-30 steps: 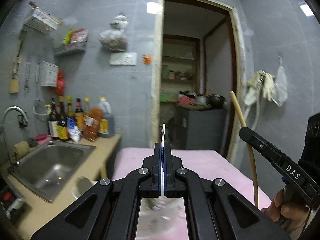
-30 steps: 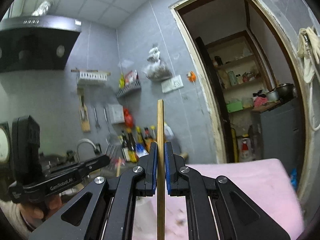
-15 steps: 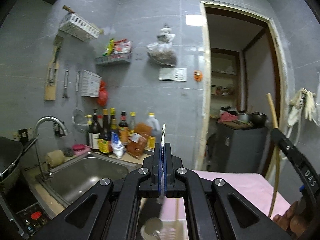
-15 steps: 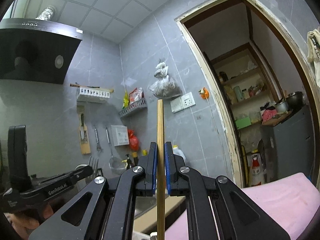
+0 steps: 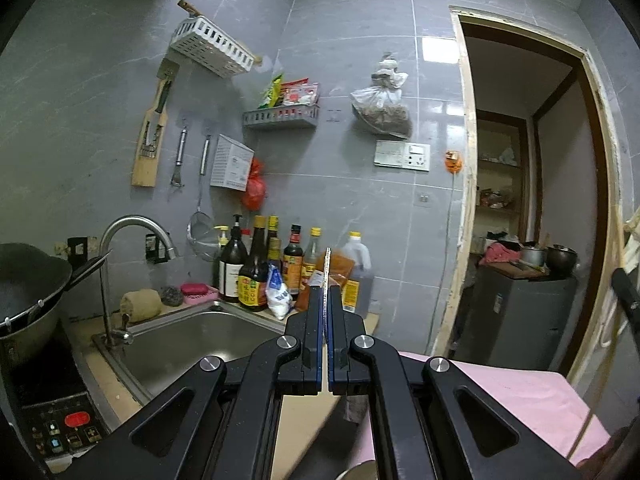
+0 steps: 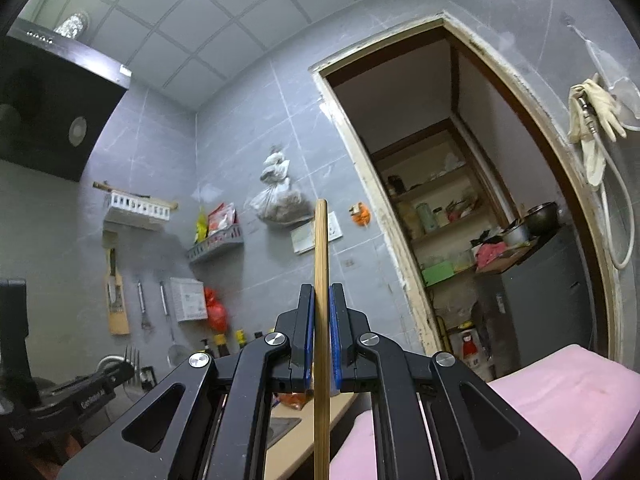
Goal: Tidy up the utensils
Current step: 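Lift the chopstick with the right gripper while the left gripper carries the fork to the caddy, then open the right gripper over the caddy while the left gripper releases the fork inside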
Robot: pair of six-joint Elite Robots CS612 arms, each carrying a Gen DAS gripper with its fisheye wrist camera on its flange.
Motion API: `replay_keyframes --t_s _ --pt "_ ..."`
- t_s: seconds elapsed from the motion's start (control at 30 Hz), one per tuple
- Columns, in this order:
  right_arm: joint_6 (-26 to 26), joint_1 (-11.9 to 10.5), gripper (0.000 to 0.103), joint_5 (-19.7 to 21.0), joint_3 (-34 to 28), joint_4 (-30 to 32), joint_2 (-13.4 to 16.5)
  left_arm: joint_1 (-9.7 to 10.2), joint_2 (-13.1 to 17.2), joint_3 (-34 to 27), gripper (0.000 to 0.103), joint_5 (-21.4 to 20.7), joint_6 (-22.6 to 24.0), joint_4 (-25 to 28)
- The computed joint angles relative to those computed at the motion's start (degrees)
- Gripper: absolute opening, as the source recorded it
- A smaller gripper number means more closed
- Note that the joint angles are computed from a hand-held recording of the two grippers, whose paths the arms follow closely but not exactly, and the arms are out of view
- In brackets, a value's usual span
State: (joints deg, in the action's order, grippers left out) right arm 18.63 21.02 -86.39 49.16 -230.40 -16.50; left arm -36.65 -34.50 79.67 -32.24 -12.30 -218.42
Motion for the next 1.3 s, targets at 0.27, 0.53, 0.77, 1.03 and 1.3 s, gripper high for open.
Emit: replay_keyframes --t_s 0.27,0.53,0.77,1.03,1.3 --pt "3.0 -0.3 0.005 -0.2 -1.9 0.4 1.3 -0.44 1.4 -1.3 0.0 2.6 3.7 -1.2" --pt "1.8 0.0 0.005 -0.6 -1.9 1.4 1.6 -0.82 3.0 -2.6 0.0 3.2 6.9 -2.5" --pt "-3.2 0.4 0.005 0.1 0.2 4.6 0.5 -0.7 2.6 -1.1 0.0 0.6 3.8 0.5" --pt "-10.2 -0.6 0.006 7.8 7.0 8.5 -2.8 -0.75 0.4 3.3 0.002 -9.1 -2.2 5.7" --pt "-11.2 -2.0 0.025 13.9 14.0 12.8 -6.6 -0.32 -1.5 6.3 0.009 -21.5 -7.3 6.3"
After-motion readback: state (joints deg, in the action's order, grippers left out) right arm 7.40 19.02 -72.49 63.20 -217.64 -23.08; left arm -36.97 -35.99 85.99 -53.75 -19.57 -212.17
